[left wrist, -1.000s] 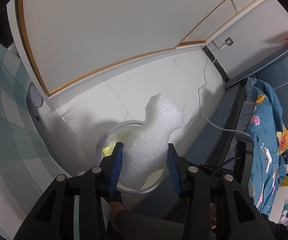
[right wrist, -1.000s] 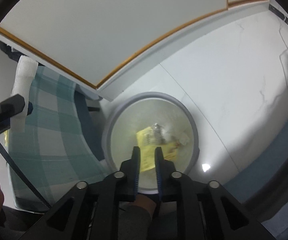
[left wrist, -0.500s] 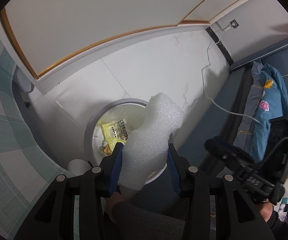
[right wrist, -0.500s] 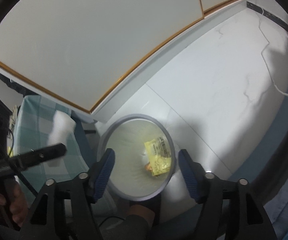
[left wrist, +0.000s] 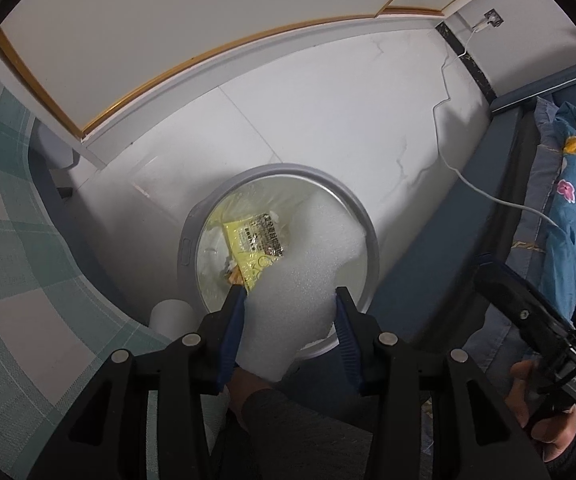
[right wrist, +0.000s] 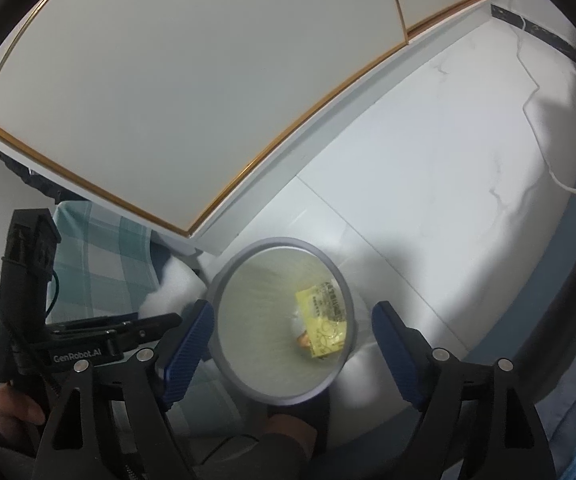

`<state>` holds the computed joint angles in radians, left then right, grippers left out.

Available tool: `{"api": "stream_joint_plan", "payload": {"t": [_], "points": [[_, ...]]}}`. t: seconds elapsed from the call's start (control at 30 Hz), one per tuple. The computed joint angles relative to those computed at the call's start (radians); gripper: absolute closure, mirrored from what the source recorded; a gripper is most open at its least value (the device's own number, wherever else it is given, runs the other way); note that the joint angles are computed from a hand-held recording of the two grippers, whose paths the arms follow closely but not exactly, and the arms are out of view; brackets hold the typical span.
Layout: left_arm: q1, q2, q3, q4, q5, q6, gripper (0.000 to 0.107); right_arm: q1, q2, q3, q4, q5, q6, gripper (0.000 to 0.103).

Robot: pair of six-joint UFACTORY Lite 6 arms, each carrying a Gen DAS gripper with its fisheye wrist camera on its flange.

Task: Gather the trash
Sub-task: 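Open the right gripper over the bin while the left releases the foam block, then move both empty grippers back over the table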

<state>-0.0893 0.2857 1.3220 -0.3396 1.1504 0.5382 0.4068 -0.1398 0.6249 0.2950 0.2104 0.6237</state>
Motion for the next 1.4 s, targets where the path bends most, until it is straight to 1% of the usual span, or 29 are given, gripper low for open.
{"api": "stream_joint_plan", "payload": {"t": [0.03, 0.1, 0.13, 0.17, 0.3, 0.37, 0.47, 0.57, 0.6, 0.7, 0.8, 0.83, 0.87, 0.97, 1.13, 1.27, 1.4], "points": [[0.001, -0.001, -0.003, 0.001, 0.002, 0.002, 0.067, 0.005, 0.003, 0.007, -0.028, 0.006, 0.030, 0.021], [0.001, -0.006, -0.006, 0.005, 0.007, 0.005, 0.061, 0.016, 0.000, 0.015, -0.067, 0.015, 0.074, 0.020], [-0.001, -0.014, -0.012, 0.008, 0.005, 0.007, 0.055, 0.017, 0.000, 0.017, -0.071, 0.017, 0.076, 0.020], [0.000, -0.028, -0.023, 0.012, -0.005, 0.012, 0.052, 0.023, 0.000, 0.019, -0.092, 0.018, 0.099, 0.020], [0.012, -0.062, -0.041, 0.008, -0.021, 0.034, 0.051, 0.038, -0.017, 0.021, -0.152, 0.028, 0.167, 0.020], [0.010, -0.097, -0.061, 0.024, -0.056, 0.034, 0.051, 0.043, -0.033, 0.017, -0.180, 0.033, 0.198, 0.020], [0.024, -0.164, -0.092, 0.034, -0.106, 0.064, 0.051, 0.064, -0.066, 0.017, -0.302, 0.049, 0.332, 0.018], [0.062, -0.201, -0.096, 0.013, -0.111, 0.093, 0.051, 0.083, -0.091, 0.026, -0.389, 0.060, 0.420, 0.018], [0.075, -0.211, -0.092, 0.006, -0.111, 0.105, 0.051, 0.097, -0.100, 0.035, -0.444, 0.067, 0.472, 0.017], [0.127, -0.240, -0.067, -0.036, -0.108, 0.147, 0.051, 0.138, -0.108, 0.074, -0.549, 0.104, 0.576, 0.016], [0.187, -0.253, -0.008, -0.081, -0.072, 0.174, 0.050, 0.186, -0.105, 0.138, -0.638, 0.160, 0.657, 0.015], [0.207, -0.255, 0.010, -0.097, -0.057, 0.183, 0.047, 0.195, -0.105, 0.153, -0.653, 0.172, 0.670, 0.014], [0.216, -0.264, 0.022, -0.104, -0.051, 0.183, 0.043, 0.211, -0.107, 0.172, -0.679, 0.190, 0.694, 0.014], [0.274, -0.295, 0.053, -0.139, -0.056, 0.218, 0.037, 0.262, -0.099, 0.239, -0.752, 0.250, 0.759, 0.013], [0.388, -0.297, 0.126, -0.213, -0.004, 0.284, 0.036, 0.351, -0.058, 0.394, -0.861, 0.367, 0.833, 0.012], [0.504, -0.284, 0.208, -0.280, 0.054, 0.328, 0.036, 0.431, 0.002, 0.556, -0.931, 0.477, 0.836, 0.012], [0.624, -0.283, 0.282, -0.345, 0.093, 0.360, 0.036, 0.506, 0.071, 0.723, -0.993, 0.551, 0.832, 0.010]]}}
